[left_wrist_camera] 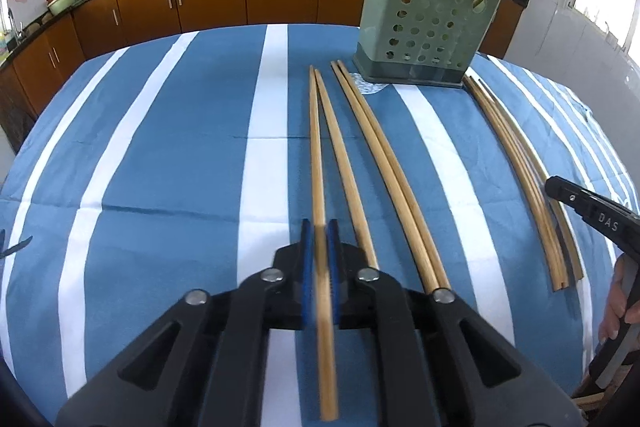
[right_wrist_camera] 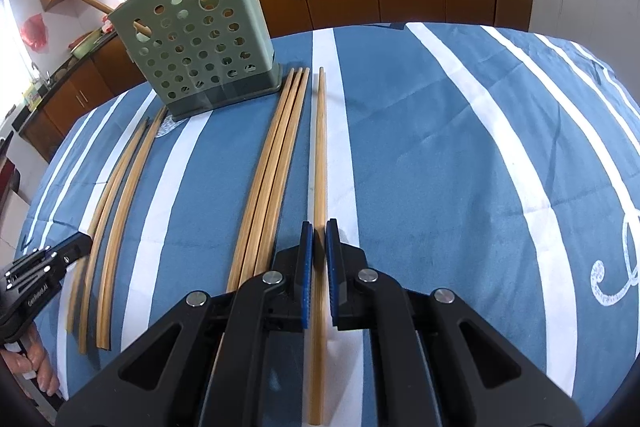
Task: Organize utensils
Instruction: 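Move the right tool down onto another chopstick and close while the left tool grasps one too, then raise the right tool's chopstick upright above the holder while the left tool carries its chopstick there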
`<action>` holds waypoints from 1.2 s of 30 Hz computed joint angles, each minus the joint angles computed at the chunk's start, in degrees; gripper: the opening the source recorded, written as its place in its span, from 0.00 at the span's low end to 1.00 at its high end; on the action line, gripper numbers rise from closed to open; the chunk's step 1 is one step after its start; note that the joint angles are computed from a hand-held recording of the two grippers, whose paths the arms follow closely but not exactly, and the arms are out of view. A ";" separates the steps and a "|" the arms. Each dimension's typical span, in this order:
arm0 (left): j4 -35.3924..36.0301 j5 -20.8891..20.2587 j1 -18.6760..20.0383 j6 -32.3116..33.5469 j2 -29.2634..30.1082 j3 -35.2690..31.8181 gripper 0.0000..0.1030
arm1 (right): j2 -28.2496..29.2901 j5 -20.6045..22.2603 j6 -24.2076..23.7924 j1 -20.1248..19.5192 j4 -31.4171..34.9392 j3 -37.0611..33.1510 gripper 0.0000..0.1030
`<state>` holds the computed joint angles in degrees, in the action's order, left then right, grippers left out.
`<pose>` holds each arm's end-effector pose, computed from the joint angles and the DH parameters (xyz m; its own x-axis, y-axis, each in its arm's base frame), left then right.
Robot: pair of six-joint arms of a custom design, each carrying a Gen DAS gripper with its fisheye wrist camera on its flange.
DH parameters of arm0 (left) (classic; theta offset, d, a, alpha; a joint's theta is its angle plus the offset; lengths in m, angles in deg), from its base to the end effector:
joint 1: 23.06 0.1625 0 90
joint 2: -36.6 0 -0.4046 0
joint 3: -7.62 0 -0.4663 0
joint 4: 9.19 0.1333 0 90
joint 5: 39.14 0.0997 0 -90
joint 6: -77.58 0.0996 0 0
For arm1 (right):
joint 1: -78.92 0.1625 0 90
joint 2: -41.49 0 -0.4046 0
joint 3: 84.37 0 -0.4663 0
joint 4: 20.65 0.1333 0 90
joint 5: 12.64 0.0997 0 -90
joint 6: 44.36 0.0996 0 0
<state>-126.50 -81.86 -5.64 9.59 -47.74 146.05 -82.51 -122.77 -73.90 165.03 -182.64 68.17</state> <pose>-0.2931 -0.3084 0.0822 -0.7475 0.0319 -0.6635 0.4237 0.7922 -0.4392 0.0771 -0.3261 0.2758 -0.8253 -0.0962 0.5564 -0.4111 0.7780 -0.4751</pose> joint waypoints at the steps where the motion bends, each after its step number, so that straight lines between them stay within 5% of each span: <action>1: -0.25 0.09 0.51 0.33 -0.11 -0.11 0.07 | 0.31 -0.11 -0.17 0.08 -0.37 -0.08 0.07; 11: -1.15 5.15 7.02 1.80 -3.47 -0.18 0.08 | 8.51 -3.20 0.01 -0.87 -9.51 -4.13 0.07; 36: -6.30 4.60 7.25 3.02 -5.55 1.98 0.09 | 8.16 -2.82 -0.03 -1.22 -9.06 -4.19 0.08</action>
